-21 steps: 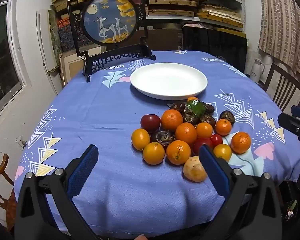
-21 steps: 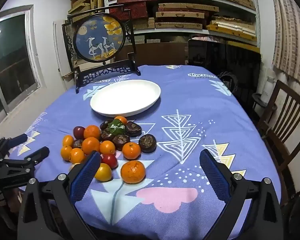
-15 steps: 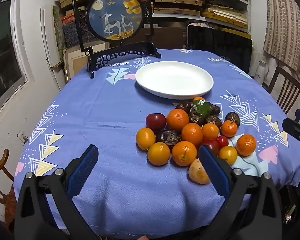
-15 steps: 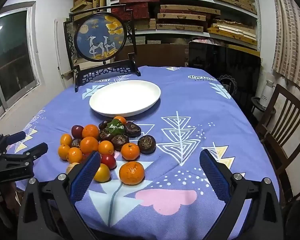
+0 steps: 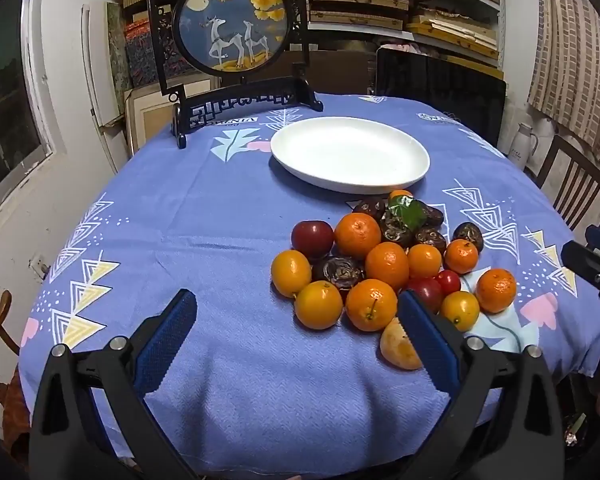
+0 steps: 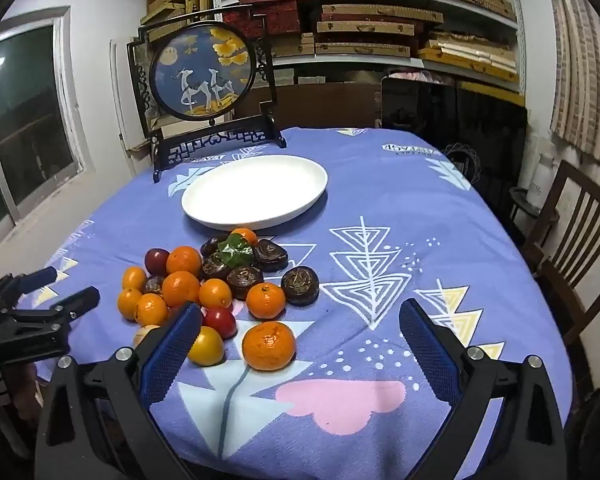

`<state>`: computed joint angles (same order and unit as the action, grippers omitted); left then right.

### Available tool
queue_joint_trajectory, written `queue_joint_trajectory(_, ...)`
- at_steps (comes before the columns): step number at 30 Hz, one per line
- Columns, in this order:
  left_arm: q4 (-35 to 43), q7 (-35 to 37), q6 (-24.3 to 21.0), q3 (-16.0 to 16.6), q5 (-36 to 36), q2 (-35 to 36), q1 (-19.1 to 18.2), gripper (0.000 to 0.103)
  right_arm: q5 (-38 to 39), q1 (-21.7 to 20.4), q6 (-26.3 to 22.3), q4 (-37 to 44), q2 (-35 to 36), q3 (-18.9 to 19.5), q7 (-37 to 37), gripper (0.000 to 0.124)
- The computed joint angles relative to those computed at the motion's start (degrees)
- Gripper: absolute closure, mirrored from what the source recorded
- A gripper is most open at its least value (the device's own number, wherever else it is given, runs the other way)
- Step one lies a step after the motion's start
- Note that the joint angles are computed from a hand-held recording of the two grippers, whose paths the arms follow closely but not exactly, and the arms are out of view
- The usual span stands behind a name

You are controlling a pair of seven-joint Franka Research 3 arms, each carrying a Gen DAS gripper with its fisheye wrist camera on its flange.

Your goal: Organize fruits

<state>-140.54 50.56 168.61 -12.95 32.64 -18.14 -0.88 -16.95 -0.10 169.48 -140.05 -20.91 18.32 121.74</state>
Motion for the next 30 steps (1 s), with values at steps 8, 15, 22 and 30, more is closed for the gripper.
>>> queue_joint_trajectory(8, -0.83, 1.15, 1.49, 0.43, -0.75, -0.24, -0.19, 0.004, -2.77, -0.86, -0.69, 0.68, 0.37, 1.22, 1.41, 0.024)
queue_joint_trajectory(15, -0.50, 0.75, 0.73, 0.33, -1.05, 0.02, 0.25, 0.005, -3.02, 0.54, -0.98, 0.65, 0.75, 0.11, 1.28, 0.024)
queue_joint_trajectory(22, -0.48, 0.35, 0.72, 0.33, -0.86, 0.19, 0.47, 0.005, -2.02, 2.05, -1.40, 0.68, 1.20, -1.03, -0.01, 0.024)
queue_joint_trajectory(30, -0.57, 0.09, 0.66, 0.46, -0.63, 0.14, 0.67, 0.005, -1.75, 2.25, -1.33, 0.70, 1.13, -1.06, -0.39, 0.024)
